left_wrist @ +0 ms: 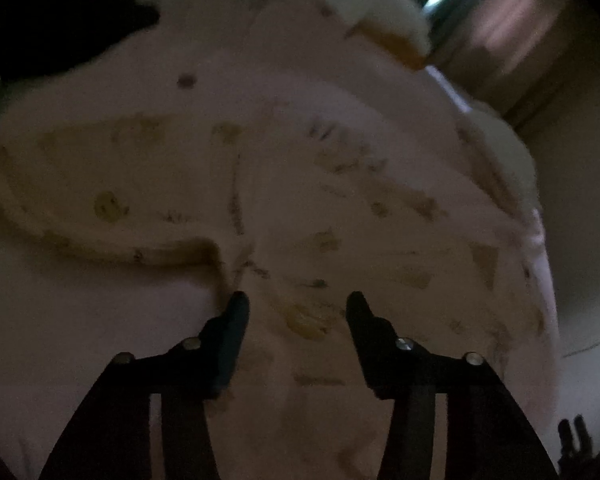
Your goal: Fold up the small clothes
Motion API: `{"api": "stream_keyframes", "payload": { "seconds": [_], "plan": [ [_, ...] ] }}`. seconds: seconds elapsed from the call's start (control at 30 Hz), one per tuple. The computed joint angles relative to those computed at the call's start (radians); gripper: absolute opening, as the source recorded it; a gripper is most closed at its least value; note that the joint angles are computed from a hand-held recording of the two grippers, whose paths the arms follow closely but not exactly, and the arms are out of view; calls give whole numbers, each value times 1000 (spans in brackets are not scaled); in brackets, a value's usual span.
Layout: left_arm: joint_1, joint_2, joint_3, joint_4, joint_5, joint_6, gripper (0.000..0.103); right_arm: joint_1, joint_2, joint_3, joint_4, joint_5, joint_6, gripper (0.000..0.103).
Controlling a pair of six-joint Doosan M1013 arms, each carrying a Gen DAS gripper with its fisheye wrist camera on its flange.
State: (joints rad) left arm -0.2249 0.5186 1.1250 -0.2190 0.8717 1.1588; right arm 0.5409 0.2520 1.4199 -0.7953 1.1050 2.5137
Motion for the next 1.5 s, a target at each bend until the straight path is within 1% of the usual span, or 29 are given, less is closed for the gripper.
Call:
{"api": "stream_keyframes", "payload": {
  "seconds": [0.07, 0.1, 0.13, 0.17, 0.2, 0.27, 0.33, 0.37, 0.43, 0.5, 0.53, 0.57, 0.67, 0.7, 0.73, 0.77, 0.8, 0.87, 0.93, 1.0, 1.1, 1.13, 1.23, 1.27, 1.3, 1.33, 1.4, 1.47, 1.5],
  "plan": [
    [7, 20, -13, -17, 29, -6, 33, -17, 7, -5, -4, 15, -9, 103],
    [9, 26, -19, -17, 41, -15, 29, -26, 9, -7, -1, 19, -17, 103],
    [11, 28, -22, -12, 46, -24, 19, -34, 11, -9, -2, 23, -22, 103],
    [9, 24, -17, 12, 41, -49, 12, -42, 12, -10, -11, 26, -25, 102],
    [11, 26, -21, 16, 44, -55, 11, -49, 12, -10, -16, 25, -28, 102],
    [12, 24, -25, 32, 62, -59, 10, -72, 17, -19, -31, 43, -38, 102],
    [7, 14, -21, 92, 55, -73, 10, -88, 19, -24, -53, 70, -41, 102],
    [5, -1, -6, 113, 32, -72, 12, -94, 17, -22, -65, 85, -39, 103],
    [-1, -14, 3, 171, 24, -82, 17, -103, 10, -13, -89, 107, -22, 103],
    [-11, -11, -6, 237, 29, -88, 31, -115, 4, -4, -84, 121, -17, 103],
    [-15, -9, -6, 253, 32, -91, 42, -121, 2, -1, -74, 133, -18, 103],
    [-13, -8, -5, 234, 32, -80, 44, -126, 1, 3, -65, 143, -15, 103],
    [12, 13, -15, 48, 36, -5, 43, -136, -4, 15, -44, 146, -10, 103],
    [15, 25, -25, 21, 40, -1, 41, -138, -4, 16, -38, 146, -13, 103],
    [12, 34, -34, 31, 49, -16, 31, -141, -4, 16, -36, 150, -17, 103],
    [6, 42, -44, 76, 56, -52, 19, -145, 0, 14, -39, 156, -22, 102],
    [1, 44, -47, 117, 56, -81, 15, -151, 4, 11, -42, 162, -29, 102],
    [2, 44, -45, 115, 49, -88, 12, -163, 6, 4, -43, 163, -32, 102],
    [3, 38, -34, 124, 43, -88, 8, -191, 4, -3, -12, 135, -40, 102],
    [-3, 39, -34, 142, 40, -60, 7, -219, 1, -9, 24, 113, -34, 102],
    [-21, 44, -44, 217, 57, -56, 7, -287, -4, -21, 151, 37, -13, 101],
    [-28, 49, -51, 244, 66, -61, 7, -321, -5, -26, 216, 1, -6, 100],
    [-47, 53, -57, 323, 78, -78, 7, -382, -3, -29, 348, -70, -6, 95],
    [-53, 51, -51, 350, 72, -79, 7, -409, 0, -28, 415, -106, -19, 92],
    [-56, 48, -43, 365, 61, -82, 7, -423, 6, -29, 449, -121, -17, 90],
    [-56, 47, -39, 366, 54, -86, 7, -445, 14, -31, 485, -134, 15, 87],
    [-50, 41, -24, 347, 28, -94, 7, -474, 22, -19, 557, -193, 55, 86],
    [-45, 39, -18, 324, 13, -91, 7, -515, 34, 1, 722, -280, 56, 78],
    [-44, 37, -15, 319, 8, -86, 7, -529, 43, 13, 805, -328, 55, 77]
  ]
}}
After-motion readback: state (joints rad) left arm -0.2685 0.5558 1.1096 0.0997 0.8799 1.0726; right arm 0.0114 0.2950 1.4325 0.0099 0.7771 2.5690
